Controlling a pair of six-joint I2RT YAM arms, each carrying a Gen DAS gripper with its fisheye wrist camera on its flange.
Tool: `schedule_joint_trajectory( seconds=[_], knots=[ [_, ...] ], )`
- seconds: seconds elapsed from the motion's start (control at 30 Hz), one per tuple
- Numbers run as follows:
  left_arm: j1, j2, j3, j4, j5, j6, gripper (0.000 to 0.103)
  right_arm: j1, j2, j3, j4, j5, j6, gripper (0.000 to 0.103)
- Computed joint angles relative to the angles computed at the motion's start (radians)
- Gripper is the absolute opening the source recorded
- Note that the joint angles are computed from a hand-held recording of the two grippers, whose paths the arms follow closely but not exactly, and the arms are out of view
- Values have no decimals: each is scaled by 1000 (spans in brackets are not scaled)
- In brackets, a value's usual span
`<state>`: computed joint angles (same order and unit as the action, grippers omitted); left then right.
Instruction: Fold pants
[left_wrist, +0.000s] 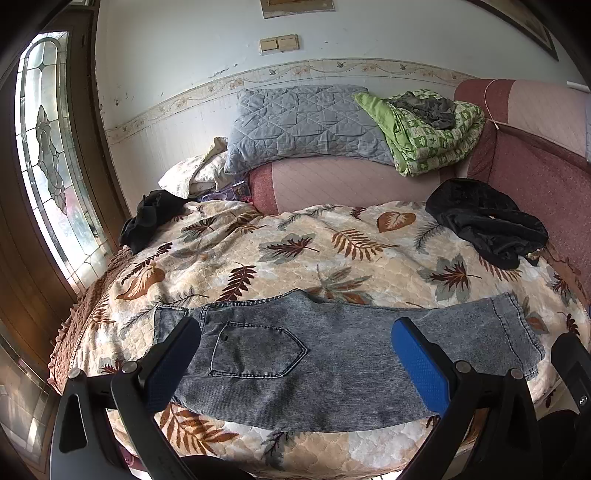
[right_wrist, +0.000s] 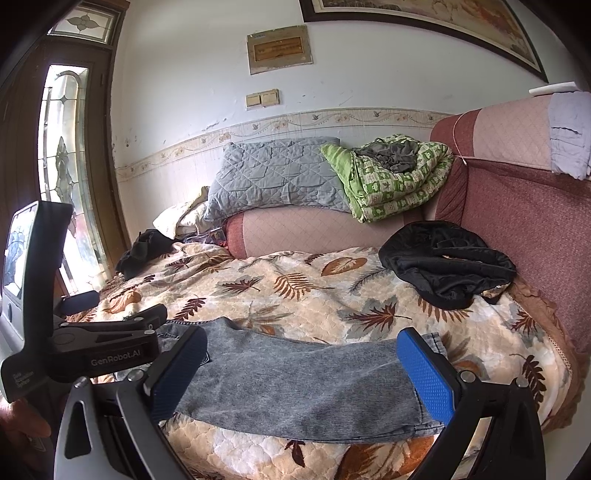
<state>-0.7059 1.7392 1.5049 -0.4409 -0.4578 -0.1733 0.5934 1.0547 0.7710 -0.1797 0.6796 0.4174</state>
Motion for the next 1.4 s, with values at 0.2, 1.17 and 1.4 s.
schedule_joint_trajectory(
  seconds=[0.2,1.17,1.4],
  knots=[
    [0,1,7,-4,4,4,103,5,9,13,-2,1,-6,103],
    [0,-3,9,-5,3,3,103,-15,5,23,-9,-33,-18,103],
    [0,-3,7,-1,3,2,103,-22,1,18,-2,-36,-16,103]
  ],
)
